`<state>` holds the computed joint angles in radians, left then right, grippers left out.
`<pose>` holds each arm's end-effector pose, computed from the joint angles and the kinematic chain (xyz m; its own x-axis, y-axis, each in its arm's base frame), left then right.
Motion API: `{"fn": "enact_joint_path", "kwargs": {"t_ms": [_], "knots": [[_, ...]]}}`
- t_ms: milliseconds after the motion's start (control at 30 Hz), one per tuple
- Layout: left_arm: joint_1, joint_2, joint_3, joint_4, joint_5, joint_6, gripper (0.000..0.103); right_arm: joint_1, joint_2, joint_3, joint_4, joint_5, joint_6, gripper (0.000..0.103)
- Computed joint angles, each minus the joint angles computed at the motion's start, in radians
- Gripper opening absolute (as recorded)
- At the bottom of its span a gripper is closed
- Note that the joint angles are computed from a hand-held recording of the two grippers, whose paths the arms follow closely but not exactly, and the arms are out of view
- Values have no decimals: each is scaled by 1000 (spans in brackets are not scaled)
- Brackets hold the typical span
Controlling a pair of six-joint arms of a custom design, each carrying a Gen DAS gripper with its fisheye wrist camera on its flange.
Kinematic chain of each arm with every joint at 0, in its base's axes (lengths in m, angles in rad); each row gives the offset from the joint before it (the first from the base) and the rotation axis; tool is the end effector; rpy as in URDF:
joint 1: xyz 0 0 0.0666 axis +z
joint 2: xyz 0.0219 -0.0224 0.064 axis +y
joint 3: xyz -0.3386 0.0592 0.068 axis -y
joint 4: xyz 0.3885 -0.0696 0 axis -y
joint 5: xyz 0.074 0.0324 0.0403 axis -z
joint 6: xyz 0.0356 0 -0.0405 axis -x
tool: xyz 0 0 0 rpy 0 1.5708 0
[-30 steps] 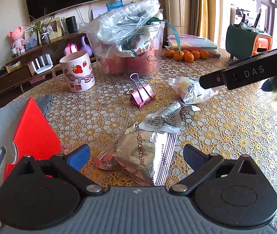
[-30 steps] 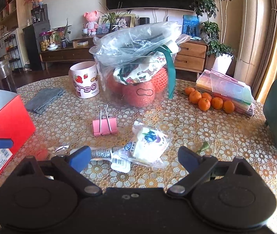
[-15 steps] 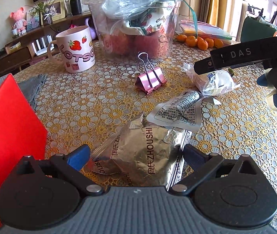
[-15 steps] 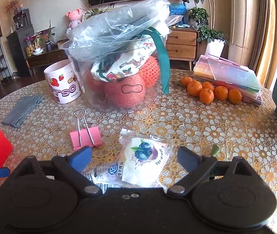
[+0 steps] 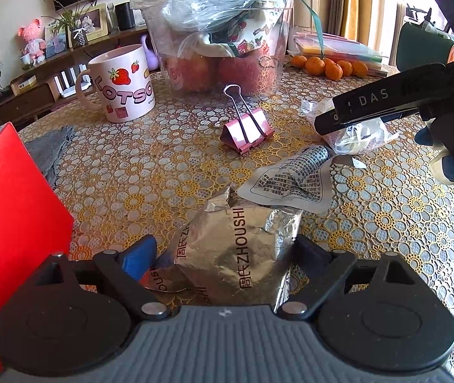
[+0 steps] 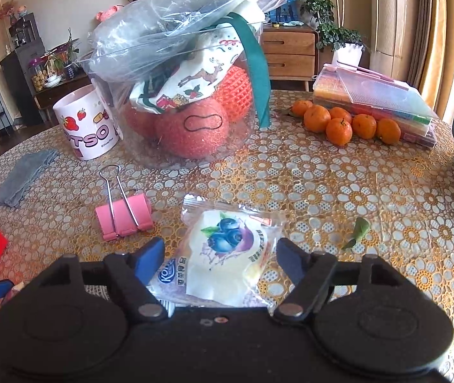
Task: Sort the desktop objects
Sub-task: 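Grasp the blueberry bread packet with the right gripper while the left grasps the silver foil packet, then lift both packets and carry them over the red shoebox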
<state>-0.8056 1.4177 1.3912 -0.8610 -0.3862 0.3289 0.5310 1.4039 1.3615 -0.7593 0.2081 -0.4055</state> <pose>0.3510 -0.3467 0.3822 -0.6710 0.2667 -0.6919 0.3029 0.9503 0.0725 0.4320 0.2447 0.3810 -0.7159 0.0272 -0.6976 -0.0970 0.9857 0.1379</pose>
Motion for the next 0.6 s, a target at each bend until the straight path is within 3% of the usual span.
{"fn": "enact_joint_path", "kwargs": {"t_ms": [167,200,333,600], "knots": [[-5,-10,-5,5,-11,-3,74,5,1,1,-4,1,-15,66],[-8,-11,-4,5,-15,-5,67,6,0,2,-7,3,-20,64],[-15,-15,-1,-5,-33,7,59,12,-4,10,-22,18,-18,53],[-21,-43,-3,-38,-46,36,51,32,-43,-3,-37,51,-9,51]]}}
